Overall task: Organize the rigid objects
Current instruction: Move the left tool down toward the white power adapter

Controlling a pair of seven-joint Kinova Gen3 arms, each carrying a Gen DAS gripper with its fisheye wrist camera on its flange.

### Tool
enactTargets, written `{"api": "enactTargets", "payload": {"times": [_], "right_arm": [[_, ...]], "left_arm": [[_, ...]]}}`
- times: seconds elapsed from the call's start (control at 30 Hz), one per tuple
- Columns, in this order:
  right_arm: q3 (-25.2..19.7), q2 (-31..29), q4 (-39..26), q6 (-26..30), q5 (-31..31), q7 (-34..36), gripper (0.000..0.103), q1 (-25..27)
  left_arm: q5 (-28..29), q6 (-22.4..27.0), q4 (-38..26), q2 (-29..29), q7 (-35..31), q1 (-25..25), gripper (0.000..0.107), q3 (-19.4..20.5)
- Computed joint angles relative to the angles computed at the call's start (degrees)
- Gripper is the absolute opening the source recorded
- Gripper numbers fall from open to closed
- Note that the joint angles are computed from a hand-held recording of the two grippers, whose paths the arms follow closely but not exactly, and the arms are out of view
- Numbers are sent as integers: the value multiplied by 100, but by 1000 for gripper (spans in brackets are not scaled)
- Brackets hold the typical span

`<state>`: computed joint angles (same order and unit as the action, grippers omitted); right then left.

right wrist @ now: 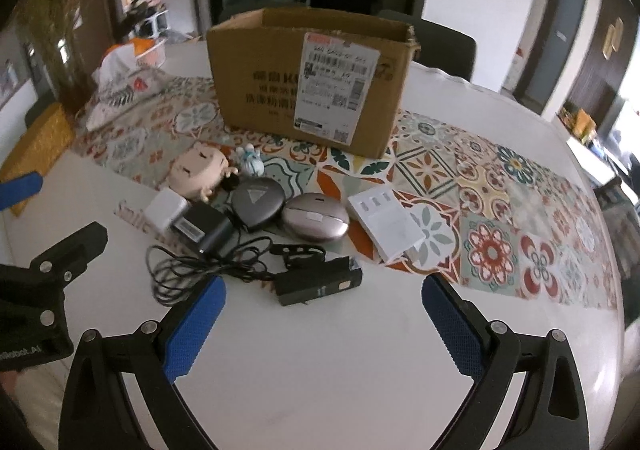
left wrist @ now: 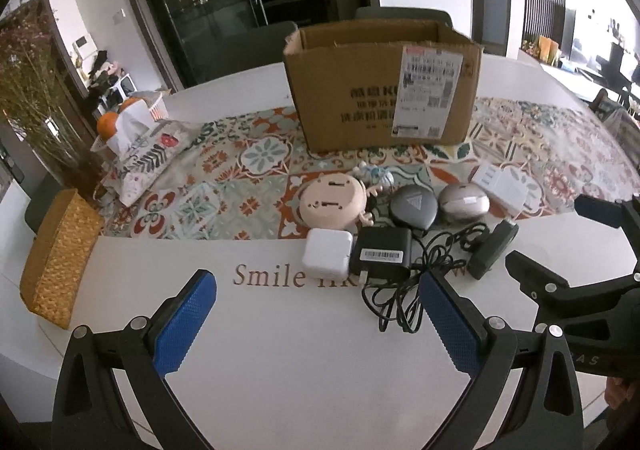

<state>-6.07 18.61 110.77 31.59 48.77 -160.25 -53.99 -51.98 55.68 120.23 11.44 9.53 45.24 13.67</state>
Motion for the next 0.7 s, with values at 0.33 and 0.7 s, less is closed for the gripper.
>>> {"api": "enactTargets", "payload": {"times": [0.33,0.7], "right_arm": [[377,501,79,-760,316,333,90,-10],[1119,826,249,-1973,-145,774,83,-123]], "left_arm": [[-67,-474,-43,491,-224,-58,103,-279],[-268,-691,-64,717,-266,74,103,-497]]}}
